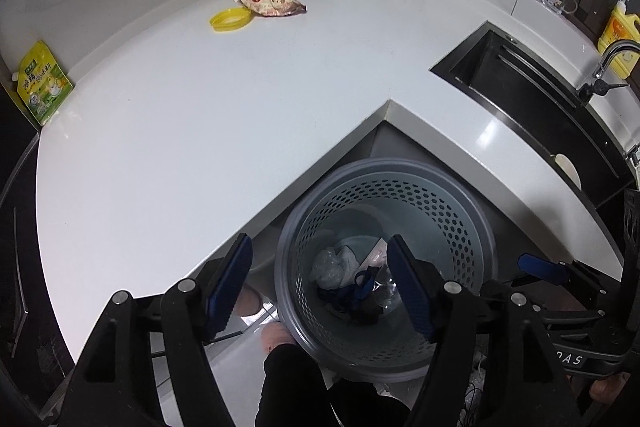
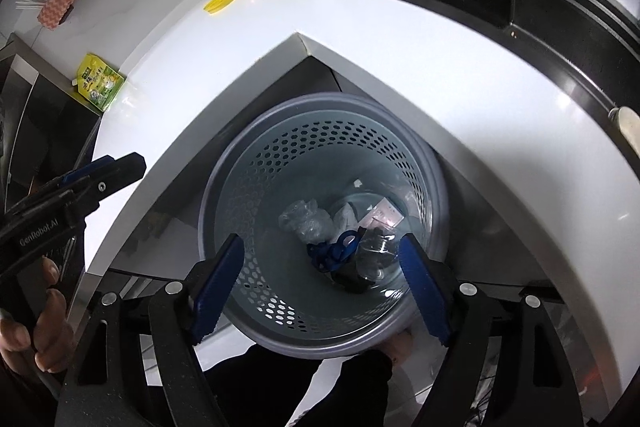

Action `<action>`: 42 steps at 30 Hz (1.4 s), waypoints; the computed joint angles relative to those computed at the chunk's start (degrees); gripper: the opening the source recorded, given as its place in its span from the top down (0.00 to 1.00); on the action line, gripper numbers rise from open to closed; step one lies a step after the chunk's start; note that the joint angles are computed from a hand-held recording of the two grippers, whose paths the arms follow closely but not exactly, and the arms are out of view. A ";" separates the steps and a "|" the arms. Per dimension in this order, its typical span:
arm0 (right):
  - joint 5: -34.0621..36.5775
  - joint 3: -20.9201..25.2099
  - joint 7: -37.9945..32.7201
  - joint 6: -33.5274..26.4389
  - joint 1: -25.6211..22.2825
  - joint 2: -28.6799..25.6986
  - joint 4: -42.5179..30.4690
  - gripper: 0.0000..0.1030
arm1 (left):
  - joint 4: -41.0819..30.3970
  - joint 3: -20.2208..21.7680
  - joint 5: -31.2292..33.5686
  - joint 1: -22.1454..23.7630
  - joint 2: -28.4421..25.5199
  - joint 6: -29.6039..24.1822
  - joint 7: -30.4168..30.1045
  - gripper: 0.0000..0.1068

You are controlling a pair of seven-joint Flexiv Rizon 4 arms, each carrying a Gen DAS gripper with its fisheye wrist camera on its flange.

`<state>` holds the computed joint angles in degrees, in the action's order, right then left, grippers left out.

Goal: Collect trash
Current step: 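Move both tools back toward the yellow lid and snack wrapper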

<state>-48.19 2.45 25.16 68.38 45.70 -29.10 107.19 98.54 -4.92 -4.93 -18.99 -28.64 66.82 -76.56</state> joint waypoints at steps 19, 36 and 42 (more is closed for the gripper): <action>-6.55 0.71 -4.71 -4.14 -3.84 2.65 -4.45 0.26 | -2.36 0.71 -1.44 1.39 1.97 1.07 -3.72 0.34; 6.00 -1.83 -25.48 -12.55 -4.72 -11.40 -29.78 0.26 | -24.40 1.46 -3.35 6.47 -9.85 -5.81 -0.21 0.26; 13.98 -2.52 -37.34 -17.94 -5.99 -20.65 -45.90 0.26 | -40.81 1.81 -4.06 7.22 -19.93 -12.51 1.26 0.23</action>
<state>-34.21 -0.08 -12.18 50.45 39.72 -49.75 61.29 57.73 -3.11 -8.99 -11.77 -48.56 54.30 -75.30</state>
